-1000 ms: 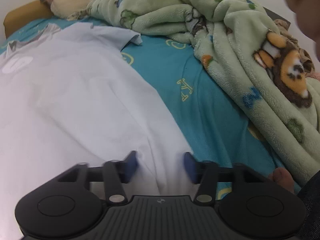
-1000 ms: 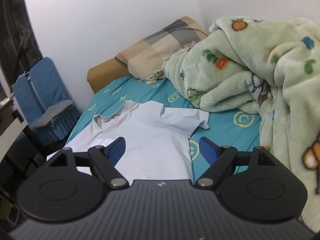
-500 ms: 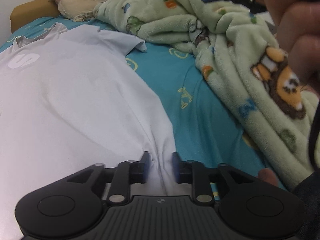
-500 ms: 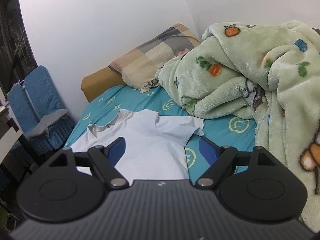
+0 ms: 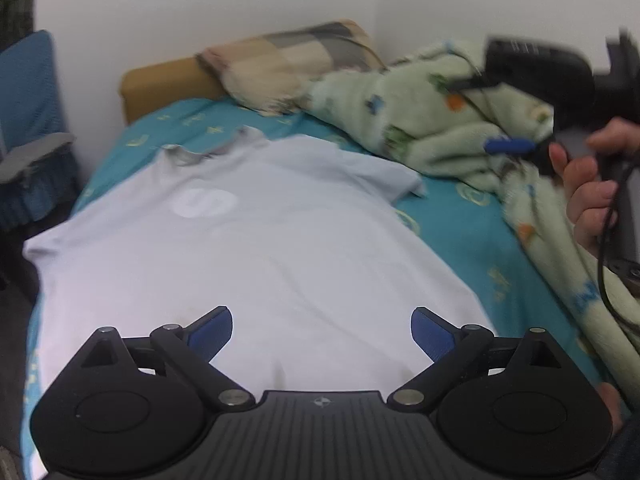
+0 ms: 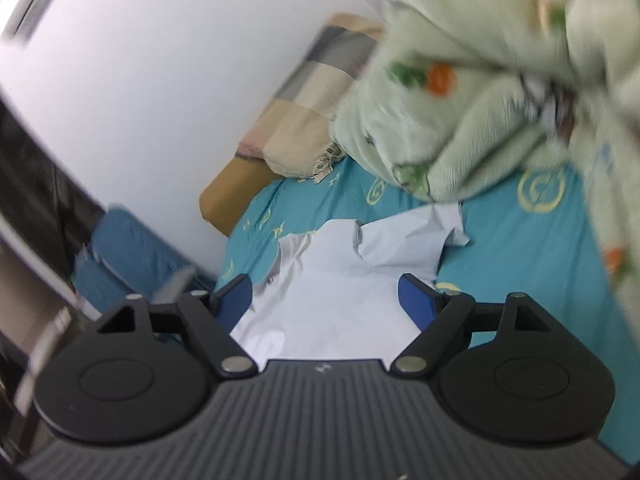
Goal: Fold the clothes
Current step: 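Grasp the T-shirt sleeve with the right gripper and lift it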
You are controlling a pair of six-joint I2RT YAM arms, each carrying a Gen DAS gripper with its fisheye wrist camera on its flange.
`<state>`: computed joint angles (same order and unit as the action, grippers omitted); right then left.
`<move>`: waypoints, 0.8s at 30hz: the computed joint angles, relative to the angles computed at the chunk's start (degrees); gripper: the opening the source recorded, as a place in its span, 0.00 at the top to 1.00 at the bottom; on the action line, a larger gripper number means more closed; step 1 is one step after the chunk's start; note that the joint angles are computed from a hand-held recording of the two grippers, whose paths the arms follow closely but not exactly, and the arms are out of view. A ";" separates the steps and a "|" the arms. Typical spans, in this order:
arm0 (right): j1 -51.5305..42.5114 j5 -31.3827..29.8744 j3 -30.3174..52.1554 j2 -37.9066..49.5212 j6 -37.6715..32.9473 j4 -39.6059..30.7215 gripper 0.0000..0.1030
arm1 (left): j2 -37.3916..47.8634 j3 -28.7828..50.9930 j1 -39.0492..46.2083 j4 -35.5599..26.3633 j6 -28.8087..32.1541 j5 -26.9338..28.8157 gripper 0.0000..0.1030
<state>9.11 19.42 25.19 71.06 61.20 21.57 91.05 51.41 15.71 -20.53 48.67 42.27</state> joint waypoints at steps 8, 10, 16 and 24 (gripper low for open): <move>-18.48 -19.18 4.06 39.39 8.85 36.29 0.25 | 10.87 6.65 2.31 7.53 -12.99 3.42 0.05; -19.89 -20.39 9.75 46.01 7.44 34.33 0.26 | 12.75 7.45 1.56 9.12 -13.71 3.02 0.05; -22.26 -27.97 24.73 63.99 5.21 47.02 0.26 | 18.31 10.63 -0.95 11.44 -16.57 1.03 0.05; -21.47 -35.16 45.35 72.16 0.29 30.56 0.32 | 24.67 17.12 -2.01 7.76 -20.34 0.34 0.05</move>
